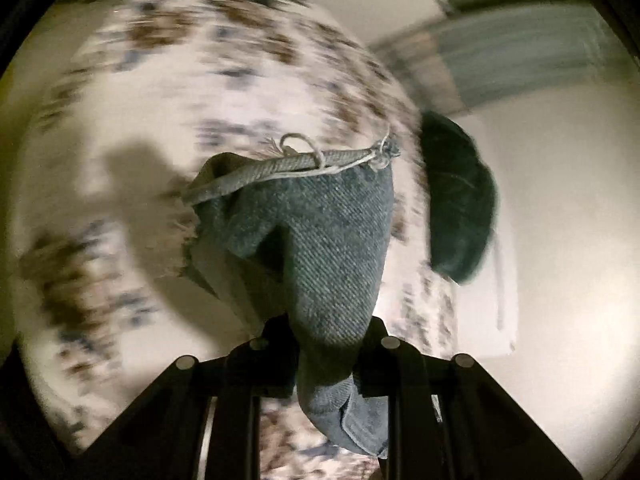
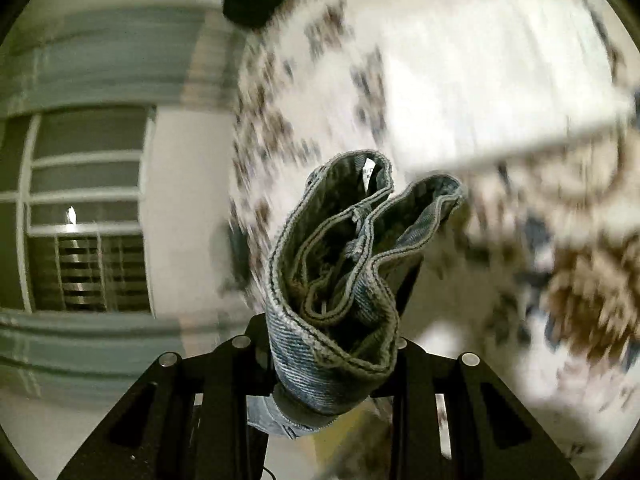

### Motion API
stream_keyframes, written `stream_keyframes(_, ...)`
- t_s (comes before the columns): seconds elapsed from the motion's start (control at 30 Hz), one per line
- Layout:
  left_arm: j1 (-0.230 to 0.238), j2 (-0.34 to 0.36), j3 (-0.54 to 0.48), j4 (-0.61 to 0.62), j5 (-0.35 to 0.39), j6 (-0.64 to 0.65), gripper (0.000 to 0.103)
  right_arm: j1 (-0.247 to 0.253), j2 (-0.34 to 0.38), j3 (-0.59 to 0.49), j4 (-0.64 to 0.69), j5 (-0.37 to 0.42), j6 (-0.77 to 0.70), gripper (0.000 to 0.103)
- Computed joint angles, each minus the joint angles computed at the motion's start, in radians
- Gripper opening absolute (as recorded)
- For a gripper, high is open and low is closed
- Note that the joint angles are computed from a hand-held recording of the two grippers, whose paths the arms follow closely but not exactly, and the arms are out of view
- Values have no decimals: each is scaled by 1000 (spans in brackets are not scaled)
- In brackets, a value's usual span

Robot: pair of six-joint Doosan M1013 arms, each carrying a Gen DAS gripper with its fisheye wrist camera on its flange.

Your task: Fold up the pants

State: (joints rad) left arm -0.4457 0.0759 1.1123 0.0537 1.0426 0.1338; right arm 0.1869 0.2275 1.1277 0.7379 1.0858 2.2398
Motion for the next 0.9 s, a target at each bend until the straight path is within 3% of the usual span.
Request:
stream_keyframes(0.17, 35, 234, -295, -220, -49, 283, 18, -73, 52, -156, -146, -73, 101, 32)
stream_keyframes(0.23, 40, 345, -436, -320, -27, 386, 18, -103, 68, -192, -223, -102, 147, 32)
stream_keyframes(0.33, 36, 474, -571, -441, 27, 503, 18, -138, 64, -166, -298, -150, 215, 32)
stream_keyframes(0.5, 20, 531, -520, -523, 126, 638, 18, -170, 22, 18, -363, -212, 323, 31)
stream_keyframes(0.6, 21, 495, -378, -554, 141, 656, 18, -177, -12, 148, -331, -243, 366, 32)
stream_keyframes(0.7, 32, 471, -306, -593, 142, 672, 21, -168, -23, 191, -346, -240, 411, 32)
stream_keyframes(0.83, 47, 496, -362, -620, 221, 715, 27, -166, -16, 176, -346, -220, 392, 35)
stream_keyframes(0.9, 57, 520, -422, -636, 281, 707, 27, -172, -3, 150, -321, -174, 375, 46)
